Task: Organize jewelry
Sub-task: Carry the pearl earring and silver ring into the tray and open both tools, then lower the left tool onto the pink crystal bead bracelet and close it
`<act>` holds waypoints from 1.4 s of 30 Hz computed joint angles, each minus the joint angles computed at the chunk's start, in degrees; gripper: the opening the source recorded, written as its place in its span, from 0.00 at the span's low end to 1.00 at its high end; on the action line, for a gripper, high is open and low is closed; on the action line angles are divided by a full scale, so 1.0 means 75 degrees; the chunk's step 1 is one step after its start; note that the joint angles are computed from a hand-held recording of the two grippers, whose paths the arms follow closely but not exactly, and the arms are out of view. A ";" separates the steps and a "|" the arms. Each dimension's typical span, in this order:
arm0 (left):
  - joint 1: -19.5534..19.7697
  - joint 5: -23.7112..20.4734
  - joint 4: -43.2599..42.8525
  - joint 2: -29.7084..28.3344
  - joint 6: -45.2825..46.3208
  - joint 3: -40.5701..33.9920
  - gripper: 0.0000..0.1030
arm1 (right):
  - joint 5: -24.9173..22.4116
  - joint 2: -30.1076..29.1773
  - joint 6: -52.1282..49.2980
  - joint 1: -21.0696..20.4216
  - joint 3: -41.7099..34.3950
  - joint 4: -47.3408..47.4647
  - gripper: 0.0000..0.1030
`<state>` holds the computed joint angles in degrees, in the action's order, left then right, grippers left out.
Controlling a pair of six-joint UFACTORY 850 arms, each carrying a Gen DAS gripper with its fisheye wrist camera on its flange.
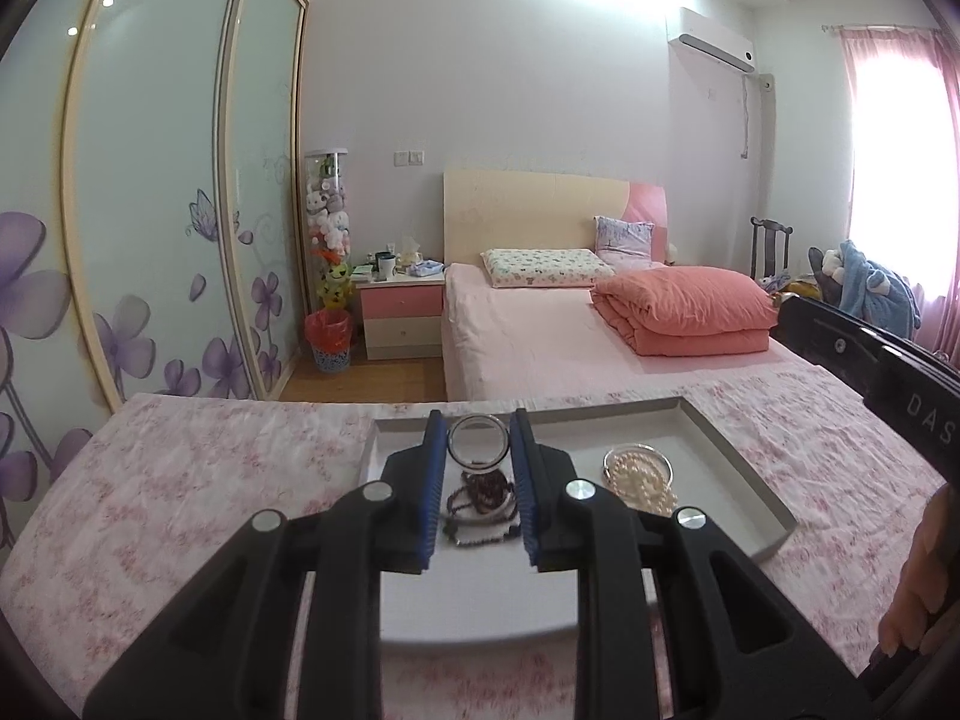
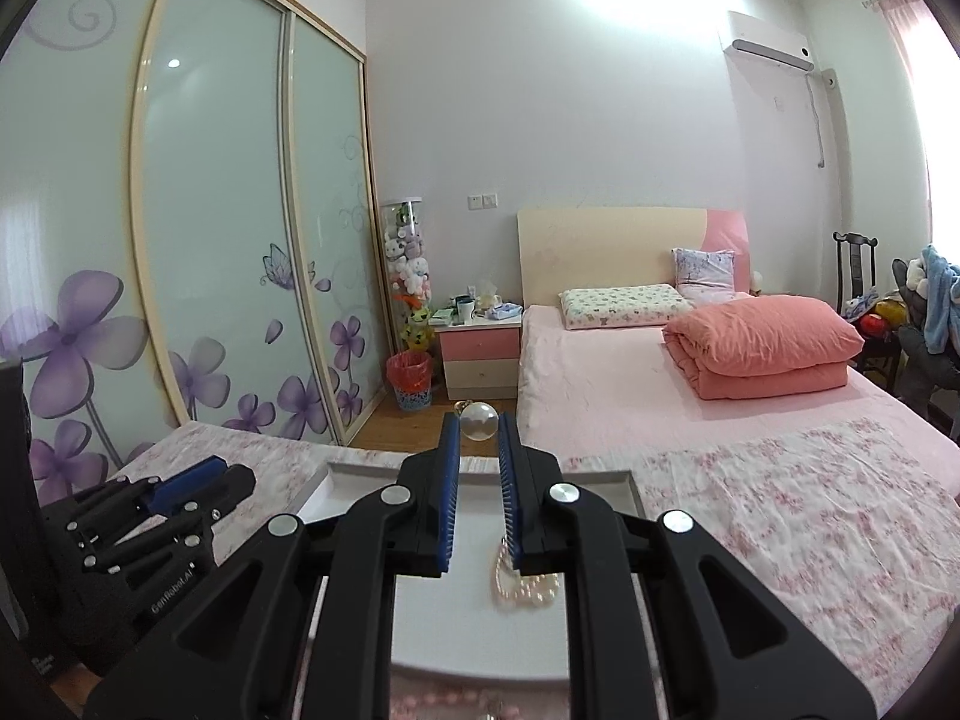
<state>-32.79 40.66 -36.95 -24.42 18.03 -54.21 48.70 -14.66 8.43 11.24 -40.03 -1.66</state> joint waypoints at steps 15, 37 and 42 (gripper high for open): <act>0.0536 -0.1132 0.0703 -0.1251 -0.0512 -0.1443 0.21 | -0.1365 -0.1491 0.0583 -0.0148 -0.1607 -0.0360 0.14; 0.0693 -0.1744 0.0897 -0.1701 -0.0937 -0.1863 0.30 | -0.2235 -0.2041 0.1434 -0.0236 -0.2251 -0.1082 0.23; 0.0706 -0.1740 0.0777 -0.1620 -0.0887 -0.1773 0.31 | -0.2146 -0.2017 0.1353 -0.0245 -0.2195 -0.0964 0.27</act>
<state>-27.50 27.61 -31.12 -36.57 11.38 -67.50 32.60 -29.79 18.57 9.41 -56.49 -8.89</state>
